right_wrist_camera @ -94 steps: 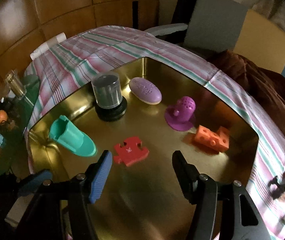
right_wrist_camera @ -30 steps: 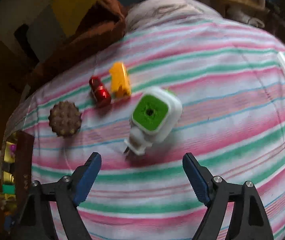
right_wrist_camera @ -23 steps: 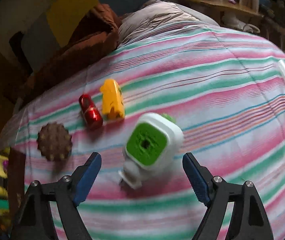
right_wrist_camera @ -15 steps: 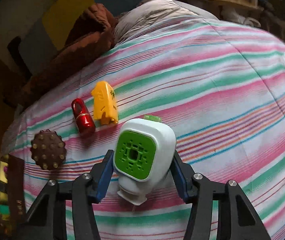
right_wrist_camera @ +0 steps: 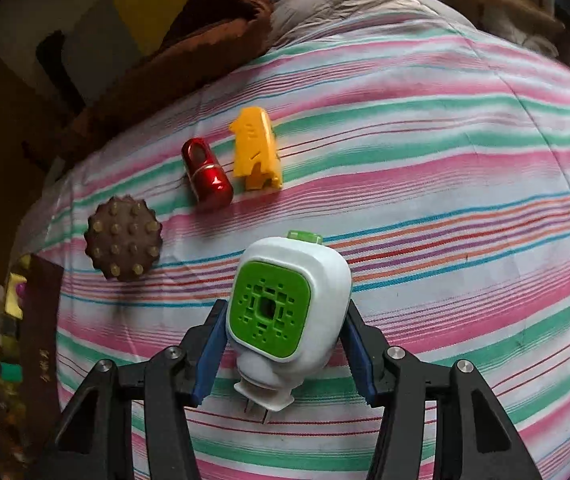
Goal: Organize rigid objects
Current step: 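Grasp the brown toy figure with the left tool while the right tool holds the plug device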
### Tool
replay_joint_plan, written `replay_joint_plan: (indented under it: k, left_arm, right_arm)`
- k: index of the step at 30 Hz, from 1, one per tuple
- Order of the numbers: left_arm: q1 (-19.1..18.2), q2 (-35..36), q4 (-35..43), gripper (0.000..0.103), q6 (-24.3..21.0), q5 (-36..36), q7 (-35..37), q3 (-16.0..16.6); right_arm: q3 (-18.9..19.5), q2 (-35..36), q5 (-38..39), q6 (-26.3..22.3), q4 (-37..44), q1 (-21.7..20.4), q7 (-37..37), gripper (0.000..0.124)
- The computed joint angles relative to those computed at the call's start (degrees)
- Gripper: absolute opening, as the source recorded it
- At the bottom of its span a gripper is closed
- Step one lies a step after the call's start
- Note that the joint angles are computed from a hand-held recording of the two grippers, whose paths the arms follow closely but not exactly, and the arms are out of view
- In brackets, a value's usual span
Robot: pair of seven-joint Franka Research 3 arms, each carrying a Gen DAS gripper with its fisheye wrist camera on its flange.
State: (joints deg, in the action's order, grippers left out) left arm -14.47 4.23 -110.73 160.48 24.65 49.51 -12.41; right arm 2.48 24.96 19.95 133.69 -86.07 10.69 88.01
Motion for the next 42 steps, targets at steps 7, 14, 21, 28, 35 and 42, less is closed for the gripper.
replay_joint_plan:
  k: [7,14,21,28,35,42]
  left_arm:
    - [-1.3,18.3,24.3,0.056,-14.0,-4.6,1.2,1.4]
    - [-4.3,29.7,40.1,0.057,-20.5,-3.1,5.4,3.6]
    - [-7.2,29.4,38.6,0.030,-18.8,2.1,13.2,3.9]
    - [-8.3,26.3,31.4,0.029,-12.9,4.0,20.4,3.3]
    - [-4.7,16.5,14.2,0.042,1.3,-2.1,22.1,0.5]
    - [-7.8,16.8,16.1,0.050,-2.8,4.3,5.6,5.4]
  right_arm:
    - [0.1,2.2,0.4,-1.3,3.2,0.0,1.1,0.055]
    - [-2.5,2.5,-5.9,-1.1,4.0,1.2,7.1,0.055]
    - [-1.6,3.4,-4.5,-1.4,5.2,0.2,8.1,0.055]
    - [-1.2,1.6,-3.2,-0.3,2.3,-0.5,7.4,0.055]
    - [-1.2,1.7,-3.1,-0.6,2.7,-0.5,7.3,0.055]
    - [-1.3,1.4,-3.0,-0.6,2.3,-0.6,7.1,0.056]
